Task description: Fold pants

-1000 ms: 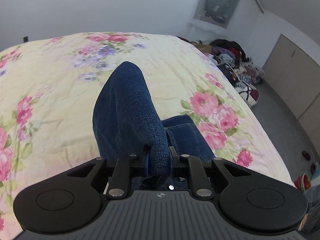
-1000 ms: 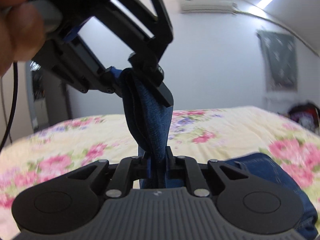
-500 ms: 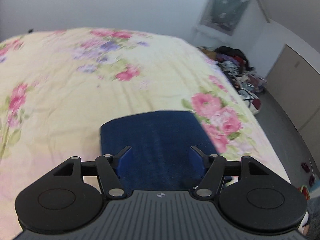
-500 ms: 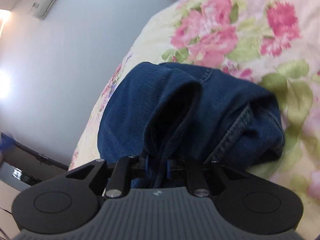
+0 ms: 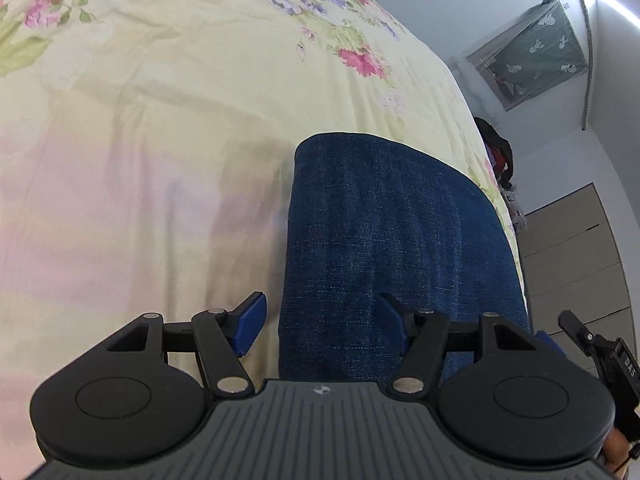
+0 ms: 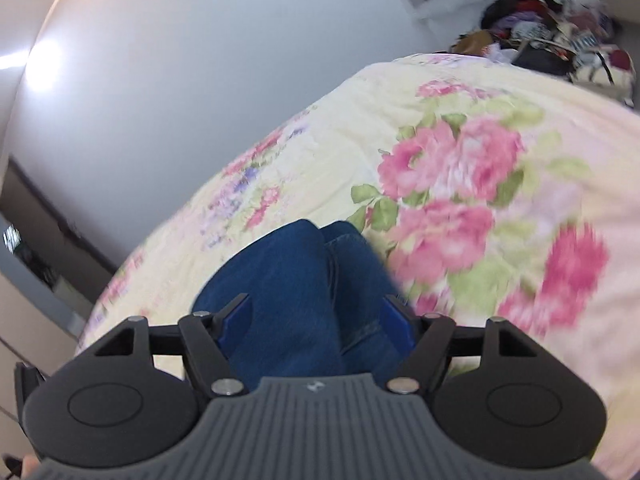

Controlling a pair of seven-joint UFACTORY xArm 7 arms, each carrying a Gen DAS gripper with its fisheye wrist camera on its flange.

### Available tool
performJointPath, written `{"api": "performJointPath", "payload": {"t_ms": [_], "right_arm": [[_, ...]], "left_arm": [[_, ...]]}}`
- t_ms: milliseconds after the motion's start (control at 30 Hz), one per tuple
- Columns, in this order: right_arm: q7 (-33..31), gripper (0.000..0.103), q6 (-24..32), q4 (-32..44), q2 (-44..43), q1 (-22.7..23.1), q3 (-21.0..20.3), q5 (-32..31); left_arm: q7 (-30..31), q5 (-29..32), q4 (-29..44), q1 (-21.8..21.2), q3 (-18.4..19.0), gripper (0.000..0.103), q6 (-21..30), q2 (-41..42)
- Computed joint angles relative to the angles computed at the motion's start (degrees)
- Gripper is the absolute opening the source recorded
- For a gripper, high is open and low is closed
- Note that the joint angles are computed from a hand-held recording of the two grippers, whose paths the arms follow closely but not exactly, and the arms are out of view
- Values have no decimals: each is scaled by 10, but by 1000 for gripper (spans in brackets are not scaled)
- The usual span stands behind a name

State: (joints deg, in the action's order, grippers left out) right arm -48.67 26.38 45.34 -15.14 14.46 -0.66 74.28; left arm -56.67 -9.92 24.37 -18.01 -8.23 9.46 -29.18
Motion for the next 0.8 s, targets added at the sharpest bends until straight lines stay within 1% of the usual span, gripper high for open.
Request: {"api": "performJointPath", "payload": {"t_ms": [67, 100, 167, 200, 233, 267, 300, 333, 367, 433, 467, 533, 667, 700, 800], "right_arm": [[26, 67, 73, 66, 58, -14, -12, -62], [36, 67, 112, 99, 86, -22, -13, -86], [50, 67, 155, 158, 141, -37, -1, -125], [66, 66, 180, 187, 167, -43, 7, -155], [80, 63, 206, 214, 192, -51, 13, -175], [99, 49, 237, 242, 219, -58, 20, -192], [112, 40, 265, 263, 238, -65, 26, -203], [113, 31, 277, 272, 247, -71, 34, -206], [108, 20, 272, 271, 246, -75, 43, -212], [96, 8, 267, 268, 237, -82, 58, -217], [93, 5, 265, 264, 226, -84, 63, -217], [73, 4, 273, 262, 203, -86, 67, -206], [35, 3, 319, 281, 168, -92, 54, -158], [32, 3, 328, 287, 164, -95, 48, -152], [34, 3, 334, 294, 169, -108, 30, -145]], "left_arm": [[33, -32, -7, -51, 49, 73, -32, 15], [43, -48, -13, -72, 65, 74, -47, 17], [59, -74, -22, -104, 91, 75, -73, 22], [63, -80, -23, -111, 97, 76, -80, 24], [68, -84, -24, -116, 102, 76, -85, 25], [71, -87, -25, -119, 104, 76, -87, 25], [75, -88, -22, -119, 107, 76, -84, 27], [78, -89, -21, -118, 108, 76, -83, 28], [81, -91, -21, -118, 108, 76, -84, 29], [80, -91, -21, -109, 100, 76, -89, 29], [76, -90, -21, -100, 91, 76, -92, 30], [69, -89, -24, -96, 82, 76, -106, 29], [55, -82, -25, -113, 87, 77, -149, 31], [52, -76, -20, -113, 86, 77, -153, 34], [53, -55, 4, -109, 80, 77, -139, 49]]}}
